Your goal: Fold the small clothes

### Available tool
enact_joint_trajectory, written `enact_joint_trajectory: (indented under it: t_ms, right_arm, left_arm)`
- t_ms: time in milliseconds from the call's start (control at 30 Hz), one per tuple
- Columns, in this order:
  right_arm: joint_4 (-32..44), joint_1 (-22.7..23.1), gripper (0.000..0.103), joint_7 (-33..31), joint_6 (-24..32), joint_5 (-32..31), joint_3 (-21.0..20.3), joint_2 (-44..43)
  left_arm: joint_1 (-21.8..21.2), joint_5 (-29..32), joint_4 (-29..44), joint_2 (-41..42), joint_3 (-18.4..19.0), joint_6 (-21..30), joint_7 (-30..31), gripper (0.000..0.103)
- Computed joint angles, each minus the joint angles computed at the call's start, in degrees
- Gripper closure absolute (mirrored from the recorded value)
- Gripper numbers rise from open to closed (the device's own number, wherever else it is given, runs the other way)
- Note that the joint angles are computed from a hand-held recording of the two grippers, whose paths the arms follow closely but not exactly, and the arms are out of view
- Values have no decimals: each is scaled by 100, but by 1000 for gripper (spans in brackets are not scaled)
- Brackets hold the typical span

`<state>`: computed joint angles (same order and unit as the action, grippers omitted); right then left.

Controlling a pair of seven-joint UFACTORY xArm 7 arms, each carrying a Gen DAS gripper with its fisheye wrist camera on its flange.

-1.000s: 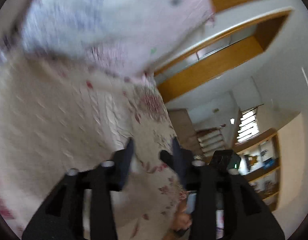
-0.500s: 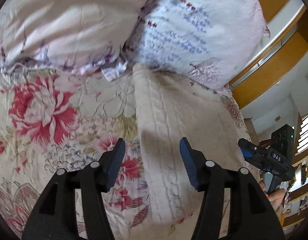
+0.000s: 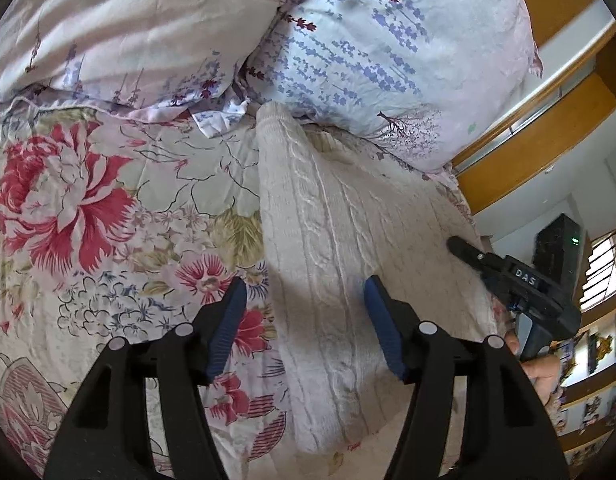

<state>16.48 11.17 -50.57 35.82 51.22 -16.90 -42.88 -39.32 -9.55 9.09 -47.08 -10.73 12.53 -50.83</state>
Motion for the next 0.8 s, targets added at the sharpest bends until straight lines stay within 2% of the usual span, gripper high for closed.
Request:
enact_joint_trajectory:
  t_ms: [33, 200, 333, 500, 567, 600, 633, 667, 700, 733, 767, 800]
  right_arm:
    - [-114, -55, 92, -56, -181, -21, 148, -345]
    - [-515, 57, 93, -199, -1004, -320, 390, -1577]
    - [-564, 107, 94, 87, -1428, -690, 487, -1296]
    - [-480, 320, 94, 297, -1797, -836, -14, -1122]
    - [-358, 263, 94, 601, -1957, -1085, 145, -543]
    - [-229, 178, 94, 702, -1861, -1140, 234, -113]
    - [-39, 245, 92, 944, -1678, -1396, 83, 383]
    - [108, 478, 90, 1096, -1460, -1489, -308, 751]
    - [216, 529, 88, 1048, -1191, -1343, -582, 878]
    - [221, 341, 77, 774, -947, -956, -648, 767]
    - [189, 69, 62, 662, -714, -810, -603, 617]
    - [133, -85, 54, 687, -407, -903, -767, 338]
  left_arm:
    - [-44, -20, -29, -24, 55, -24, 27, 41]
    - [-176, -48, -78, -97, 60, -86, 56, 37]
    - [-167, 31, 26, 21, -41, -108, 63, 37]
    - [-329, 13, 130, 208, 41, -288, 162, 37]
    - [-383, -3, 189, 313, 73, -328, 213, 37]
    - [-411, -19, 225, 384, 86, -338, 231, 37]
    - [-446, -41, 242, 419, 118, -329, 257, 37]
    - [-486, -76, 244, 439, 137, -321, 268, 37]
    - [-534, -121, 220, 422, 160, -331, 272, 37]
    - [-610, -177, 157, 354, 210, -351, 286, 37]
    - [-639, -203, 117, 281, 226, -319, 294, 37]
    - [-653, -224, 81, 197, 233, -258, 294, 37]
